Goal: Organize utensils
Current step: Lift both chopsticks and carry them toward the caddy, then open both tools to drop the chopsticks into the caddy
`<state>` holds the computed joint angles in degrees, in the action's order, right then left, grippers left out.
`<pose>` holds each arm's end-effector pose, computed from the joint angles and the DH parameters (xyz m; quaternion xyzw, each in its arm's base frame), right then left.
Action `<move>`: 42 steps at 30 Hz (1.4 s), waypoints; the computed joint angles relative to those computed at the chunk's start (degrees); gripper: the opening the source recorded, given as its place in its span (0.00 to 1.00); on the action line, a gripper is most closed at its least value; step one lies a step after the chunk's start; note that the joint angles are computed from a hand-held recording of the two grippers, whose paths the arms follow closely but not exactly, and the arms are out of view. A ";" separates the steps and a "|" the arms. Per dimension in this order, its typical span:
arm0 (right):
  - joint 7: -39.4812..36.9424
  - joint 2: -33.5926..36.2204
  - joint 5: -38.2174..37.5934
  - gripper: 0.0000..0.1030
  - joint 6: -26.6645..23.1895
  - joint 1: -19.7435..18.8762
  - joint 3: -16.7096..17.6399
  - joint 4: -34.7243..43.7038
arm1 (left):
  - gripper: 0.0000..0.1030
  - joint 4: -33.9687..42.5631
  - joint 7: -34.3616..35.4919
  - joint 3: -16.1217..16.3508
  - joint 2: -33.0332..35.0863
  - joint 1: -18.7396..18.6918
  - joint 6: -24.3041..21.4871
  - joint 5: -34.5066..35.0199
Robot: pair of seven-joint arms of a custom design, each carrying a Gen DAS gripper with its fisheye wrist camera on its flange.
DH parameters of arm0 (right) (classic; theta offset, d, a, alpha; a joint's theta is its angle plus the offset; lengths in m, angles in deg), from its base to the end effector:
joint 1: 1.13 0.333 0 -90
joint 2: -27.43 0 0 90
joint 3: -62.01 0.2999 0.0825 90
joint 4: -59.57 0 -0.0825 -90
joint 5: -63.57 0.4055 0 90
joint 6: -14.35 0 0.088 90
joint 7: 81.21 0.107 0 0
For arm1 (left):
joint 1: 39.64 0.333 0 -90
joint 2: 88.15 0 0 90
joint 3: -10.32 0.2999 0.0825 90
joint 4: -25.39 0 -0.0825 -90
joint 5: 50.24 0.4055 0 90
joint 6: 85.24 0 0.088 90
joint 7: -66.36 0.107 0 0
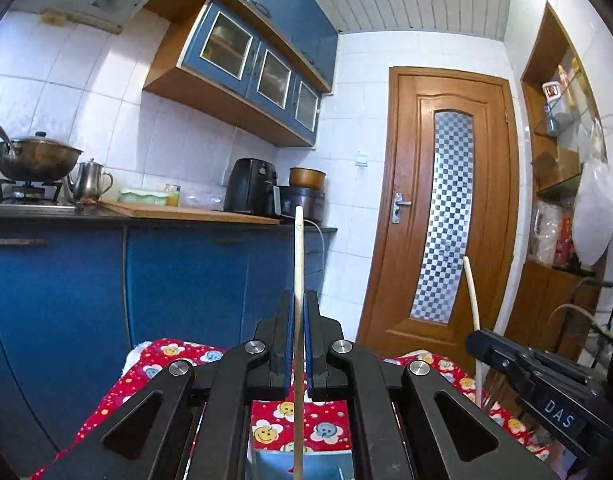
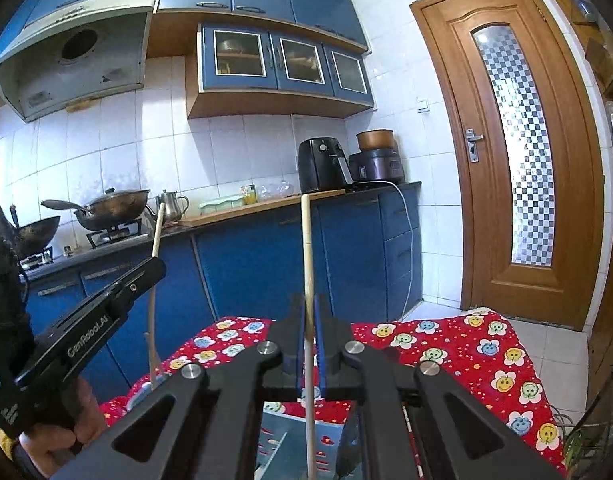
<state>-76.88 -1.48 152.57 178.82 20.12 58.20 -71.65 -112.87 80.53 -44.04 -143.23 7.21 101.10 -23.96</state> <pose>0.4626 0.0815 0.6011 -0.6562 0.4129 -0.2533 0.5786 0.4299 -0.2262 0.5866 -0.5834 0.4400 -0.4828 0.4827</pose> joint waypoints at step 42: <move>30.29 -19.32 -30.46 0.26 -5.44 1.20 -4.01 -14.95 | 0.26 -10.66 10.66 28.55 4.57 -42.76 -17.85 6.35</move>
<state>-46.59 -20.80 122.11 173.38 21.32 54.19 -86.59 -123.52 91.20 -15.49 -138.66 -35.54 83.24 -17.61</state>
